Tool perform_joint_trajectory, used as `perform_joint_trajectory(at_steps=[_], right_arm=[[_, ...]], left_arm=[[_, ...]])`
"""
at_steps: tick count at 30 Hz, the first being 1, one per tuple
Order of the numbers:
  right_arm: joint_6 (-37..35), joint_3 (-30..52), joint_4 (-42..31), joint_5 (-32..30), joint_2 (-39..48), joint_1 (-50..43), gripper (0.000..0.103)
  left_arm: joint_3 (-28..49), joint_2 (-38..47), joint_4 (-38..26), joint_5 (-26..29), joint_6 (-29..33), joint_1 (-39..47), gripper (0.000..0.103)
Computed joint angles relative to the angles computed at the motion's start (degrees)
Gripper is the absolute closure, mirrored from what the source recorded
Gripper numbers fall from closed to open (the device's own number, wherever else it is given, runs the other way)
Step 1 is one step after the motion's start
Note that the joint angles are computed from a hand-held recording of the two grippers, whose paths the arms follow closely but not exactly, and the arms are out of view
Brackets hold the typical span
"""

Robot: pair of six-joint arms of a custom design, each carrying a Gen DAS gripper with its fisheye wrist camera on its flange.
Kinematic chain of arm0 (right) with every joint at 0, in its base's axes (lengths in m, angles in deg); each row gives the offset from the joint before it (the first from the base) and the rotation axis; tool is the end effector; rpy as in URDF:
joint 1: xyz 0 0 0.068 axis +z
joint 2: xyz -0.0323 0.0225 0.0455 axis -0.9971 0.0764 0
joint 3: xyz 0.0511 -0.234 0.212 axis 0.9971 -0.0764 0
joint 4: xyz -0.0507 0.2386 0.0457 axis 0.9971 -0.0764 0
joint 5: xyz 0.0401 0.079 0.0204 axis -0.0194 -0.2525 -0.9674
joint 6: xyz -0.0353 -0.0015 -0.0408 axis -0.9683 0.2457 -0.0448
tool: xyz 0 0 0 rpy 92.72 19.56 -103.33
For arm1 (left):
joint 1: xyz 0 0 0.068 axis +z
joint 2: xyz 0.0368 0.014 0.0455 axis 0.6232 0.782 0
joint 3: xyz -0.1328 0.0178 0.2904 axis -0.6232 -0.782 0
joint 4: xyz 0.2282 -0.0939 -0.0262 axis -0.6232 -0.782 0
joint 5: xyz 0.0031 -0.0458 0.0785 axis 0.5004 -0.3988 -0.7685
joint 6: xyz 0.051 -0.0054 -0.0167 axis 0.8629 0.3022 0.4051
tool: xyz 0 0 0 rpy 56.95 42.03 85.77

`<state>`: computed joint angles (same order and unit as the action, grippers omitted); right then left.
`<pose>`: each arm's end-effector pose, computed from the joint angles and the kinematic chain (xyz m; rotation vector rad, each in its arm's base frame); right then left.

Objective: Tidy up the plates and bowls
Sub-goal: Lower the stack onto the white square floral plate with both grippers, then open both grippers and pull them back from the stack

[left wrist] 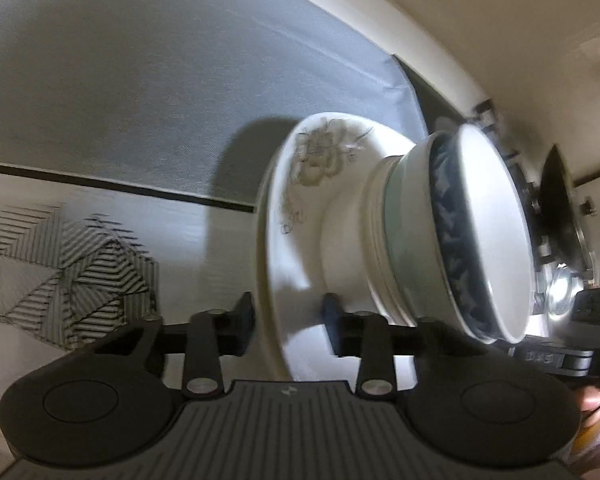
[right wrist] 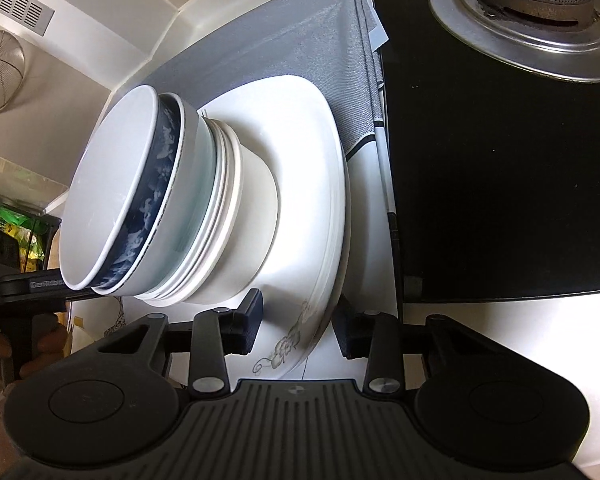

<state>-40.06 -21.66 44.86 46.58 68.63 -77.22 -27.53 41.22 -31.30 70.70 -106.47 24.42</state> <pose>0.2247 0.0529 0.0801 -0.0365 2.6191 0.9087 0.2295 -0.0704 0.0840 -0.2656 2.6952 -0.7143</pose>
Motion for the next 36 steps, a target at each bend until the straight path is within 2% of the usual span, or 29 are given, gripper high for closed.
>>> perform_joint_trajectory(at_steps=[6,18,26,28,30,31,32,33,34,36], right_arm=[[1.6,0.6,0.1,4.6,-1.2,3.4,0.061],[4.6,6.5,-3.0,6.8,-0.1,4.5,0.061],[8.1,7.5,0.8,7.8,2.0,5.4,0.061],[8.6,7.2,2.1,8.3,2.3,5.7,0.061],[8.2,7.2,2.1,8.5,2.2,5.8,0.057],[7.6,6.6,2.1,9.5,1.2,6.2,0.057],[7.0,5.7,2.7,11.4,0.3,7.0,0.051],[6.1,4.8,2.7,13.8,-1.3,8.1,0.037],[5.4,4.5,2.2,15.9,-2.3,9.0,0.032],[4.9,3.4,0.7,19.6,-5.3,10.9,0.019]], left_arm=[[1.7,1.1,0.2,-1.0,1.1,-0.6,0.065],[7.9,3.6,-2.4,-3.4,2.9,0.8,0.062],[12.9,5.8,-4.4,-5.3,2.7,1.4,0.061],[13.4,5.4,-5.2,-7.3,2.7,0.3,0.060],[12.9,3.4,-5.5,-11.7,3.8,-2.1,0.047],[12.9,2.2,-6.4,-14.7,4.2,-3.4,0.030],[12.8,0.8,-7.5,-17.4,4.3,-4.5,0.016],[12.5,-0.7,-8.8,-20.5,4.2,-5.6,0.012],[11.6,-2.4,-8.8,-22.0,4.4,-6.1,0.002],[10.4,-6.3,-10.7,-24.6,3.8,-7.6,0.000]])
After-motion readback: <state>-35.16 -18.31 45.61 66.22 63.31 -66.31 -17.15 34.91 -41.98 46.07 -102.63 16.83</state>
